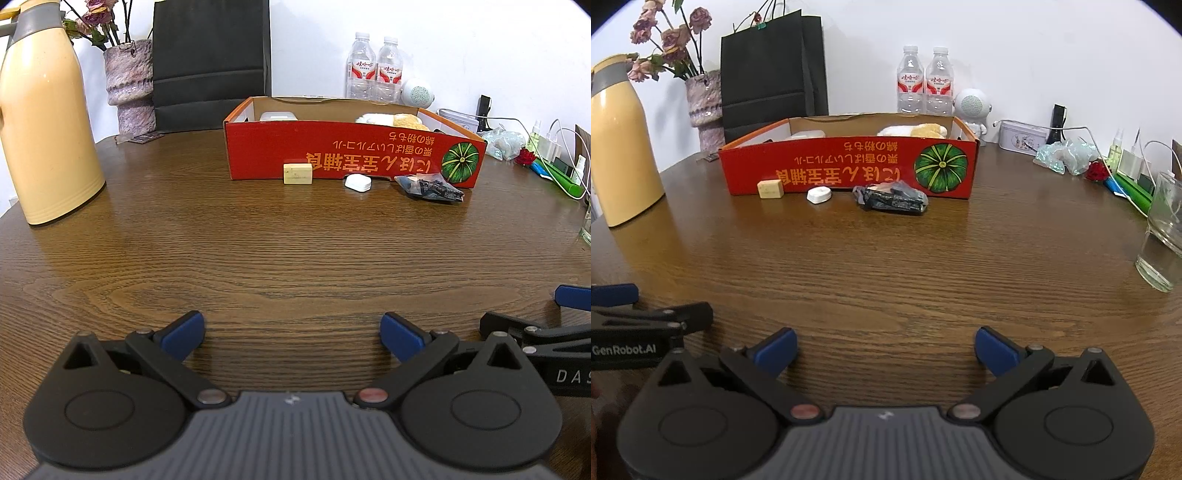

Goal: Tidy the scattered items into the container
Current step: 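Grasp yellow block with left tool while right tool grasps small white cap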

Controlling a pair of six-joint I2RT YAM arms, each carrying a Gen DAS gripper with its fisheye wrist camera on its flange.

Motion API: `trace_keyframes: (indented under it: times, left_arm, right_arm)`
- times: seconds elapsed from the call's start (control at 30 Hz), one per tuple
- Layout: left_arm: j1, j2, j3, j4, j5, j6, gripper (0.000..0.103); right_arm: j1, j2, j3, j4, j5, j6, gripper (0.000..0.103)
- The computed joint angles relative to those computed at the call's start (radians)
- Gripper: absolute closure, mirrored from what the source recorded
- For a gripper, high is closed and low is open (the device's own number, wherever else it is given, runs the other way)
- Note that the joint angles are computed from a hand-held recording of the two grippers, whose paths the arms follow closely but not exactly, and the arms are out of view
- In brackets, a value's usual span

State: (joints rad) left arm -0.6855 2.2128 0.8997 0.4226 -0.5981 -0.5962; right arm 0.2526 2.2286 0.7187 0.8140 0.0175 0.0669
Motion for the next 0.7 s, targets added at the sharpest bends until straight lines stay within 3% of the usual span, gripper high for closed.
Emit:
trace_keyframes:
  times: [0.17, 0.23, 0.3, 0.33, 0.4, 0.47, 0.5, 0.53, 0.57, 0.63, 0.7]
  left_arm:
    - [0.0, 0.0, -0.003, 0.005, 0.0, 0.001, 0.0]
    - [0.025, -0.03, -0.015, 0.012, 0.069, 0.098, 0.0]
    - [0.094, -0.1, -0.04, 0.051, 0.195, 0.28, 0.0]
    - [0.128, -0.13, -0.056, 0.099, 0.205, 0.331, 0.0]
    - [0.206, -0.141, -0.04, 0.178, 0.239, 0.396, 0.0]
    - [0.298, -0.09, 0.046, 0.184, 0.37, 0.422, 0.003]
    - [0.327, -0.056, 0.095, 0.162, 0.415, 0.414, 0.012]
    - [0.345, -0.024, 0.144, 0.123, 0.433, 0.41, 0.023]
    - [0.359, 0.004, 0.184, 0.089, 0.436, 0.421, 0.025]
    - [0.377, 0.049, 0.2, 0.12, 0.422, 0.434, 0.024]
    - [0.398, 0.085, 0.223, 0.111, 0.439, 0.394, 0.024]
  right_arm:
    - [0.001, -0.001, 0.0, -0.002, 0.005, 0.0, 0.0]
    - [-0.004, -0.003, 0.007, -0.013, -0.006, -0.008, 0.0]
    - [-0.025, -0.021, 0.029, -0.047, -0.054, -0.044, 0.016]
    - [-0.046, -0.036, 0.041, -0.047, -0.101, -0.057, 0.03]
    - [-0.08, -0.047, 0.091, -0.023, -0.187, -0.056, 0.03]
    - [-0.083, -0.007, 0.215, -0.052, -0.245, -0.079, 0.029]
    - [-0.072, 0.03, 0.306, -0.104, -0.254, -0.104, 0.031]
    - [-0.053, 0.075, 0.404, -0.163, -0.24, -0.125, 0.038]
    - [-0.035, 0.119, 0.496, -0.221, -0.216, -0.138, 0.047]
    - [-0.009, 0.202, 0.667, -0.345, -0.21, -0.175, 0.055]
    - [0.008, 0.287, 0.82, -0.443, -0.197, -0.197, 0.055]
